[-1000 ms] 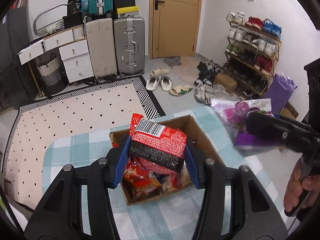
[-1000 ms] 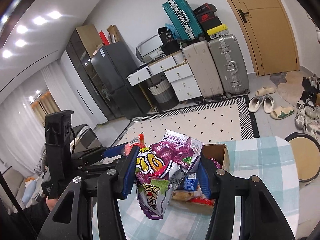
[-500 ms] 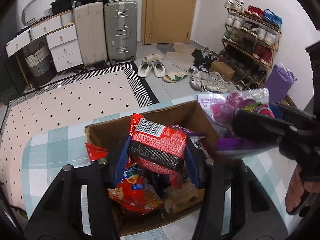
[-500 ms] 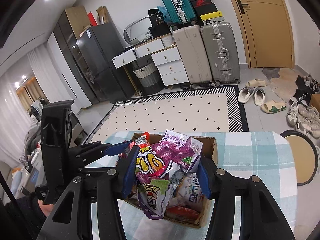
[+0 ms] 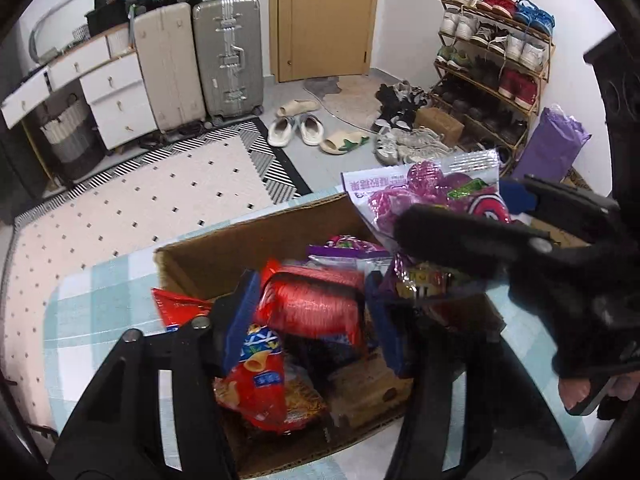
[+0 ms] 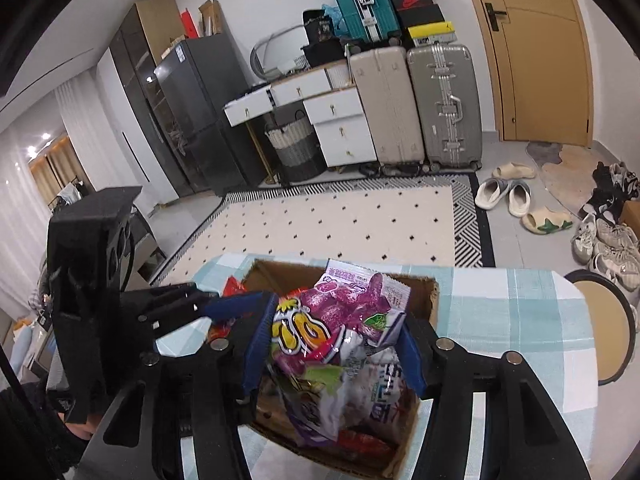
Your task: Organize snacks
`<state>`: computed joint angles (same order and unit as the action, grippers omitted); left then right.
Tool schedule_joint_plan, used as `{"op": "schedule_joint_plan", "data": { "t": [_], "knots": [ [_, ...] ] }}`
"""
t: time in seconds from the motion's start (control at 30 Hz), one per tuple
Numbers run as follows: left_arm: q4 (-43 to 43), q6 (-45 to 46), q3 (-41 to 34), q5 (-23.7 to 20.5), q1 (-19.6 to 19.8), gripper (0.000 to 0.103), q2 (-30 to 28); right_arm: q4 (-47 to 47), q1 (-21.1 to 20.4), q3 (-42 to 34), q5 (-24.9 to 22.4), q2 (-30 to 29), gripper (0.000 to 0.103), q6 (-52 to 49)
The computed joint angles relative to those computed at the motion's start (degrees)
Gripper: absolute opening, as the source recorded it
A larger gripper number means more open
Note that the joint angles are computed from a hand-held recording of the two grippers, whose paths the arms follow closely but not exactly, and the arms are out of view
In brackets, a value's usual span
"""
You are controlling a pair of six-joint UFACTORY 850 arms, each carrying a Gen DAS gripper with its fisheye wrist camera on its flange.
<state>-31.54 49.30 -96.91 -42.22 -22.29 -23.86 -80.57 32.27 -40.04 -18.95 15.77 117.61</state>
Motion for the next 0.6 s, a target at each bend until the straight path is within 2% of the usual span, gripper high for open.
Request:
{"op": "schedule_joint_plan", "data": {
  "t": [0.13, 0.2, 0.27, 0.33, 0.4, 0.47, 0.6],
  "knots": [
    [0.3, -1.1, 0.9, 0.6, 0.7, 0.069, 1.2, 2.0, 0.6, -0.9, -1.7, -0.8, 0.069, -3.0],
    [-1.6, 0.1, 1.0, -0.6, 1.3, 0.069, 1.8, 2.2, 1.1, -0.9, -2.7, -0.2, 0.076, -2.7],
    [0.1, -1.0, 1.6, 0.5, 1.1, 0.071, 2.8, 2.3, 1.4, -0.6, -3.0, 0.6, 0.084, -2.4],
    [-1.1, -0.2, 2.7, 1.3, 1.2, 0.083, 4.3, 3.1, 1.8, -0.6, -3.5, 1.3, 0.086, -3.3],
    [-2.1, 0.3, 3.9, 2.6, 1.4, 0.084, 5.9, 2.4, 2.1, -0.3, -2.9, 2.3, 0.091, -3.1],
    [-1.8, -0.2, 4.0, 1.9, 1.5, 0.084, 6.6, 3.0, 2.0, -0.4, -2.2, 2.6, 0.095, -4.5],
    [-2.4, 0.6, 6.5, 3.2, 2.1, 0.084, 9.6, 3.9, 3.8, -0.4, -4.7, 4.0, 0.095, -4.7]
  ]
}}
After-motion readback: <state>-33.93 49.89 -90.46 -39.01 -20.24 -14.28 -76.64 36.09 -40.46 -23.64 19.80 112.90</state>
